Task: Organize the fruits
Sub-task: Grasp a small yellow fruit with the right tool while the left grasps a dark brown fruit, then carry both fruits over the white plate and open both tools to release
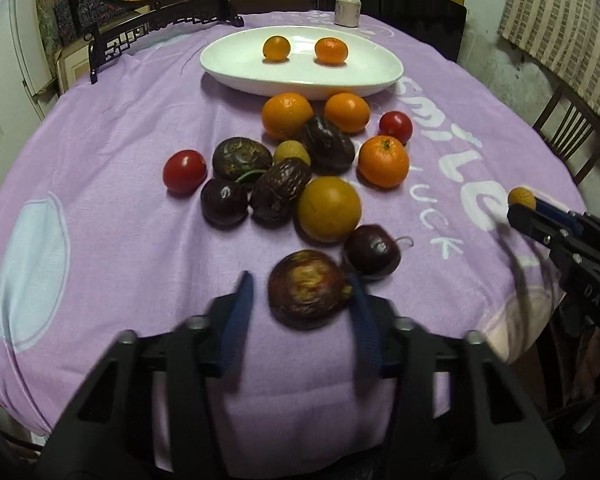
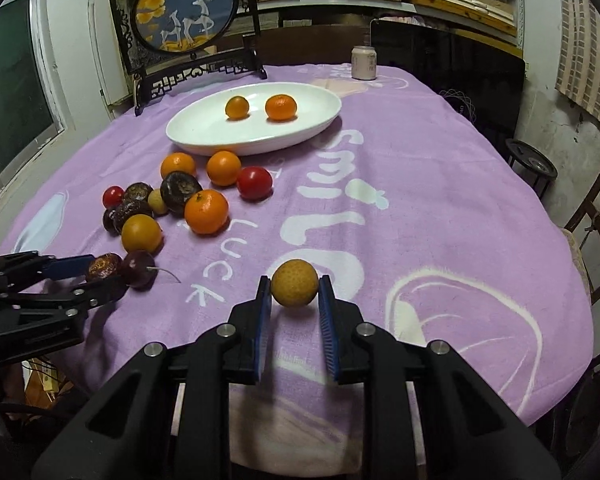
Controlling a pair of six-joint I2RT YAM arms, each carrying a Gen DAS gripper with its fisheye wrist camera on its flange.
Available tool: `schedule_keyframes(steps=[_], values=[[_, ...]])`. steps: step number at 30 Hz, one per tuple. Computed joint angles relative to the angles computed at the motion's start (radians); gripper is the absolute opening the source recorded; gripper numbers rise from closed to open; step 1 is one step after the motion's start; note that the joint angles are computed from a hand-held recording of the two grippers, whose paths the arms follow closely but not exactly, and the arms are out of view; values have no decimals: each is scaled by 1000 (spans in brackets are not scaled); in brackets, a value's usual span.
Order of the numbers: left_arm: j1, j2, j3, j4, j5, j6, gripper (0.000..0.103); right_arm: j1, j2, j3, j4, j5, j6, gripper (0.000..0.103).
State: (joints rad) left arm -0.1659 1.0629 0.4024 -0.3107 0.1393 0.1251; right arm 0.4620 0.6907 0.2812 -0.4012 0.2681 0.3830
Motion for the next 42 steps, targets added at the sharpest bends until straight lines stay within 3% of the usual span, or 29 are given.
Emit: schedule_keyframes(steps=[11, 19, 24, 33, 36, 42], values=[[111, -67, 38, -93, 106, 51, 40, 17, 61, 11, 57, -54, 8, 24], [166, 58, 172, -96, 124, 73, 40, -55, 192, 91, 118, -137, -55, 24], [144, 298, 434, -93, 68, 51, 40, -162, 398, 285, 143, -218, -188, 24], [44, 937, 1174, -261, -10, -54, 40, -281, 1015, 862, 121, -363, -319, 24], [38, 1030, 1272, -296, -9, -62, 40, -278, 1152, 991, 70, -373, -339, 24], [40, 1119, 1390, -338, 5, -63, 40, -265, 1234, 1065, 67, -368, -361, 24]])
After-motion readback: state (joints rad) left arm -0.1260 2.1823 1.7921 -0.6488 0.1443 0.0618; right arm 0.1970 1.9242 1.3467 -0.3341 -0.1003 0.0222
